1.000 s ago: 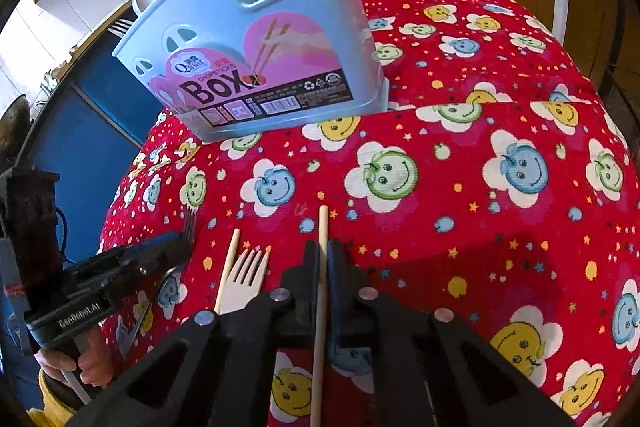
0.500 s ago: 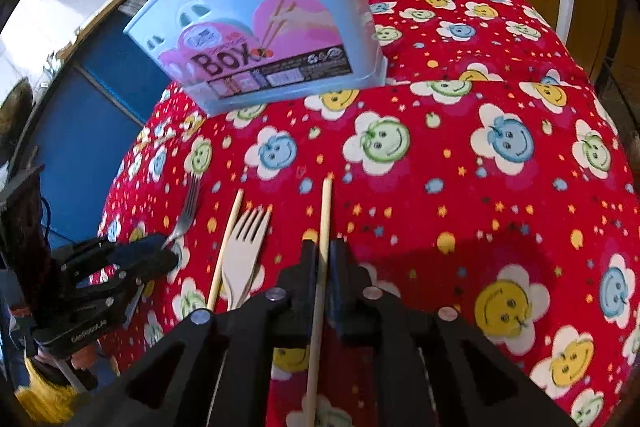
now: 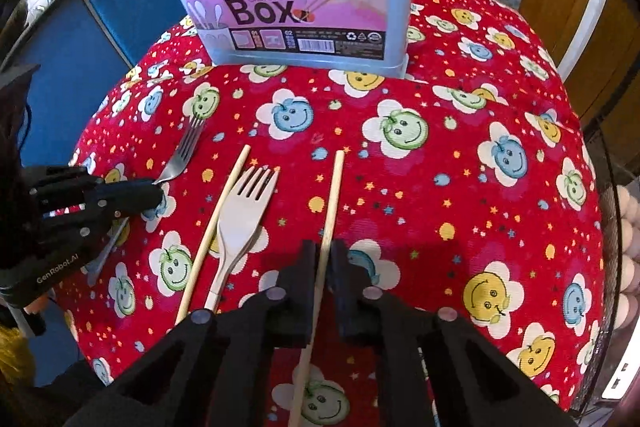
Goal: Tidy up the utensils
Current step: 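Carry the fork with the left tool toward the box while the right tool carries the chopstick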
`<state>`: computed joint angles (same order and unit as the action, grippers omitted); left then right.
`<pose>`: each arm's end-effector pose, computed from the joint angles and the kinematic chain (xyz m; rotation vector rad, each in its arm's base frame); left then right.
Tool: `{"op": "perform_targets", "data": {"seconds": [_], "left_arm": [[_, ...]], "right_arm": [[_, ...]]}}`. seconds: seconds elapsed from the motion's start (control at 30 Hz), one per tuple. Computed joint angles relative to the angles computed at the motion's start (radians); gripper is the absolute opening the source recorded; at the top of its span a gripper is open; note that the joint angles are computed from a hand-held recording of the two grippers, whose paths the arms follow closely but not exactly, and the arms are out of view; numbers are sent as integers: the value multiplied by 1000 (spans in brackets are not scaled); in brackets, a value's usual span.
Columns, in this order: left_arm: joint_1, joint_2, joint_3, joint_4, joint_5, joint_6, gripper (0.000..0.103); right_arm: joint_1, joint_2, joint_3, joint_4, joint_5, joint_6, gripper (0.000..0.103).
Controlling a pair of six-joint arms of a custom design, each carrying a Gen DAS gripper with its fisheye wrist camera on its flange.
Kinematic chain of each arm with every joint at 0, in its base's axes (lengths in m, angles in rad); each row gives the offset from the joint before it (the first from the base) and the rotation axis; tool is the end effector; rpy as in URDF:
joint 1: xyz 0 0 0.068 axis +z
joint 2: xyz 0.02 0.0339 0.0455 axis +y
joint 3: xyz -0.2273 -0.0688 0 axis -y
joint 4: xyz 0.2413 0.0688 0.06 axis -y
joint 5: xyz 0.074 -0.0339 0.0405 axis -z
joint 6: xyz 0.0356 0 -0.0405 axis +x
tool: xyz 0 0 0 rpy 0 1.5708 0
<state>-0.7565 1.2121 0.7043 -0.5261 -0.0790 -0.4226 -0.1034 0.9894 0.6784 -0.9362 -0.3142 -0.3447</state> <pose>0.1737 -0.1601 0.1673 0.4096 2.6029 -0.3164 0.1777 -0.0074 0.1845 -0.4002 2.7120 0.3239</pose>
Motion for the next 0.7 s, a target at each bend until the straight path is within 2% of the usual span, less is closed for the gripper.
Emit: {"op": "perform_targets", "data": {"seconds": [0.2,0.47,0.57,0.7], "left_arm": [[14,-135,-85,79,22,-60,3],[-11,-342,-149,156,-61,-123,3],[-15,-341,-122,186,-92,-131,3],[12,-321,-70,226,-116,-118,3]], "right_arm": [[-132,-28,11,-37,-178,-41,6],[-319,-184,50,-62,-409,-71,6],[-354,-198,82,-43,-465,-58,6],[-338,-209,102,49,-503,35,6]]}}
